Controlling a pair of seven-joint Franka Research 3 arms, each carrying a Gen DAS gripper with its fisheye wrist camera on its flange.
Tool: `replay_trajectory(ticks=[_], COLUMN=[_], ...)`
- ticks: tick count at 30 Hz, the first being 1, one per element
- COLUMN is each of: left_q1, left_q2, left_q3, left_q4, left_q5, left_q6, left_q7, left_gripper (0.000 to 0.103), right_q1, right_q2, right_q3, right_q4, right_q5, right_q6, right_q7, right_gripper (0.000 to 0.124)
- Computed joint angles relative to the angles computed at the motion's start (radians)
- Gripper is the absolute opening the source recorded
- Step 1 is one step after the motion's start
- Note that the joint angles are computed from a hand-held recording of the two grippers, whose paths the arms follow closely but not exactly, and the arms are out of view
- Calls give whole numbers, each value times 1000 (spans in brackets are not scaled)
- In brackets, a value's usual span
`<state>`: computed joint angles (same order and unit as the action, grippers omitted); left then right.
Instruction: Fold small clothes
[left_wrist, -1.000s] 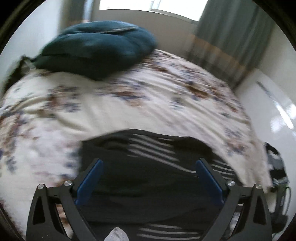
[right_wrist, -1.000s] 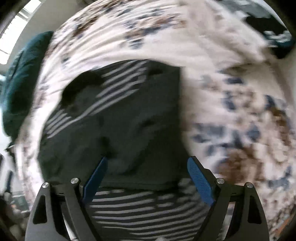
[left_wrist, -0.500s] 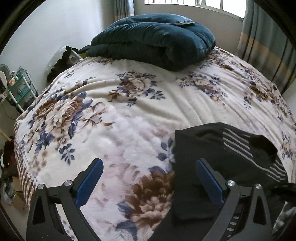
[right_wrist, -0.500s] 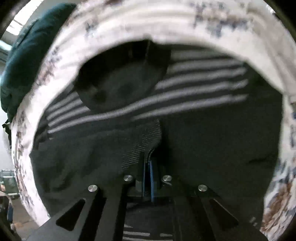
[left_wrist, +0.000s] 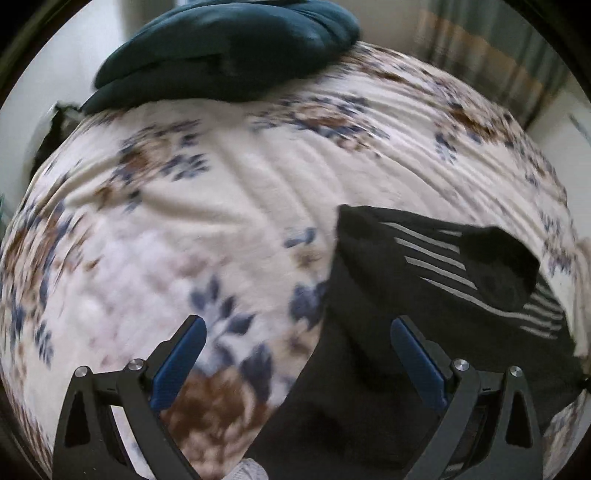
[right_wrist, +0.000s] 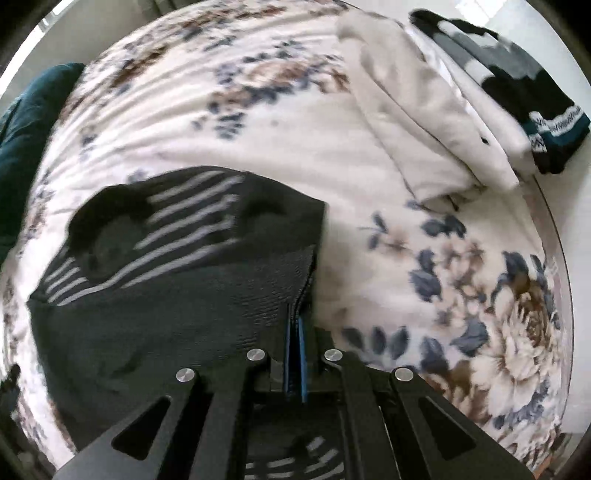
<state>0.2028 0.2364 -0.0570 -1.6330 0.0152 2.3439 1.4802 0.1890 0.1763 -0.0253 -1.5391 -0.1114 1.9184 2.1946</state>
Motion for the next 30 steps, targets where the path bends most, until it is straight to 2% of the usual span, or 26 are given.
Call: replay_trajectory(ticks=[4, 6, 8, 9, 11, 13, 14, 16, 18, 19, 21, 23, 26, 28, 29, 30], left_q1=[-28, -39, -38, -31, 0, 0, -8, -32, -35, -33, -3, 1, 17, 21, 26, 28], left_q2=[113, 163, 189, 190, 155, 147, 165, 224, 293, 337, 370, 349, 262, 179, 146, 110], left_q3=[4, 11, 10, 5, -21, -25, -19, 4, 14, 20, 1, -3, -20, -20, -21, -22], left_q4=[118, 174, 212, 221, 180, 168, 191, 258, 333, 393, 445, 424, 323, 229, 194, 157], left_q5=[92, 136, 149, 138, 70, 60, 75, 131, 150, 151, 101, 104, 86, 80, 66, 53], left_q6=[-33, -71, -107, -112, -39, 1, -12, -67, -132, -190, -235, -211, -127, -75, -60, -46], left_q7=[5, 3, 2, 4, 33, 50, 50, 25, 8, -10, -16, -15, 25, 37, 44, 48], left_gripper=[102, 102, 102, 100, 101, 102, 102, 102, 102, 102, 102, 102, 101, 101, 101, 101], right_q1=[-7, -21, -22, -19, -5, 1, -3, -6, -4, 5, 23, 27, 27, 22, 20, 16], right_q2=[38, 66, 64, 50, 15, -24, -35, -19, 32, 56, 88, 103, 104, 84, 53, 30], right_q3=[-2, -6, -19, -22, -21, -6, 5, 21, 28, 24, 8, -1, -3, -3, -2, 1], right_q4=[15, 48, 62, 55, 34, -11, -37, -43, -24, -6, 9, 18, 38, 40, 23, 8], right_q5=[21, 70, 67, 50, -12, -24, 15, 81, 138, 120, 65, 52, 62, 78, 91, 105], right_q6=[-50, -100, -129, -120, -84, 6, 51, 73, 49, 12, -27, -47, -68, -77, -75, -69], right_q7=[-27, -43, -1, 19, 43, 21, -19, -92, -125, -114, -77, -55, -36, -30, -19, -16], right_gripper=[3, 17, 29, 31, 33, 40, 41, 41, 41, 41, 38, 38, 41, 53, 67, 75])
